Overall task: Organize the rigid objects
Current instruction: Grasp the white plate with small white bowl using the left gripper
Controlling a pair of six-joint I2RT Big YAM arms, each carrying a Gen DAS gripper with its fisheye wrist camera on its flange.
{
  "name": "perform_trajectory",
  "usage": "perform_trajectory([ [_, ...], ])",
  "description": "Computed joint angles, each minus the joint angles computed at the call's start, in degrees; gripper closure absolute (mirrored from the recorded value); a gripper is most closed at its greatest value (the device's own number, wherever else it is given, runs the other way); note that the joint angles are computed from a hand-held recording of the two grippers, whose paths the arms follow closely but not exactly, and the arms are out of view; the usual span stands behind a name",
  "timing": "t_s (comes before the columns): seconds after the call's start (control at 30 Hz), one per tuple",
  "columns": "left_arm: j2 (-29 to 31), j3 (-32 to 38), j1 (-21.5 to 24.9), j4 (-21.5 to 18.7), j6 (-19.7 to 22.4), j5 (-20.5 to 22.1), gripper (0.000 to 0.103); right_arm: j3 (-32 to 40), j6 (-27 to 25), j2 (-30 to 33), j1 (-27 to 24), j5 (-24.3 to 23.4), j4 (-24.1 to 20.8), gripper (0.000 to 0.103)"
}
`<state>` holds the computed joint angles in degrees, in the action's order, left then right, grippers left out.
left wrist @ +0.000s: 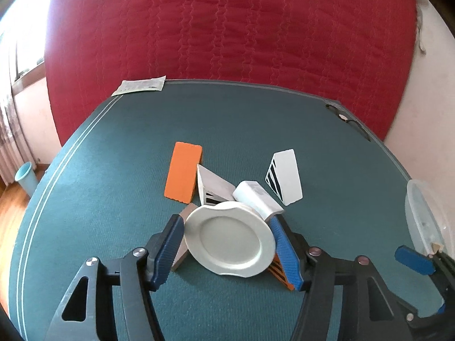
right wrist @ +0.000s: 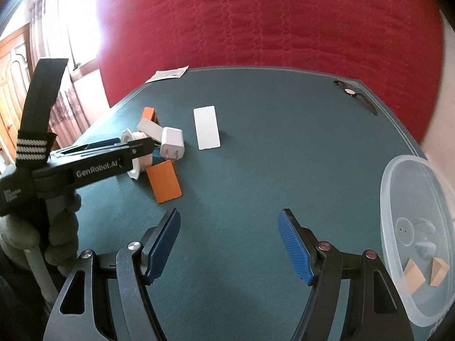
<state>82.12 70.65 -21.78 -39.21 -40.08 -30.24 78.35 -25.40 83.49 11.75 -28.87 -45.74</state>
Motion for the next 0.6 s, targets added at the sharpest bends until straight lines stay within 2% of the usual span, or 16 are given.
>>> perform_trajectory([
  [0.07, -0.7, -0.2, -0.1, -0.1, -0.4, -0.7, 0.039, 0.0, -0.3, 0.0, 0.1, -0.1, -0.3, 0.031],
  [0.1, -1.2, -0.6, -0.2, 0.3, -0.5, -0.7, 0.046, 0.1, -0.4, 0.1, 0.2, -0.2, -0.5, 0.031],
  [0.17, -2.2, -0.8, 0.0, 0.4, -0.8, -0.8, 0.051, 0.7, -0.5, 0.5, 0.2, -0.9, -1.4, 0.031],
  [0.43, -3.9, -1.6, 0.5, -0.5, -2.6, -2.3, 0.051, 1.2, -1.3, 0.9, 1.9, -1.7, -2.5, 0.031],
  [0.53, -4.3, -2.0, 1.2, -1.2, -3.8, -1.4, 0.043, 0.9, -1.7, 0.9, 2.2, -1.8, -2.5, 0.031],
  [0.6, -4.5, -2.3, 1.0, -1.7, -4.3, -2.0, 0.027, 0.7, -1.9, 0.9, 1.9, -1.7, -2.5, 0.031],
])
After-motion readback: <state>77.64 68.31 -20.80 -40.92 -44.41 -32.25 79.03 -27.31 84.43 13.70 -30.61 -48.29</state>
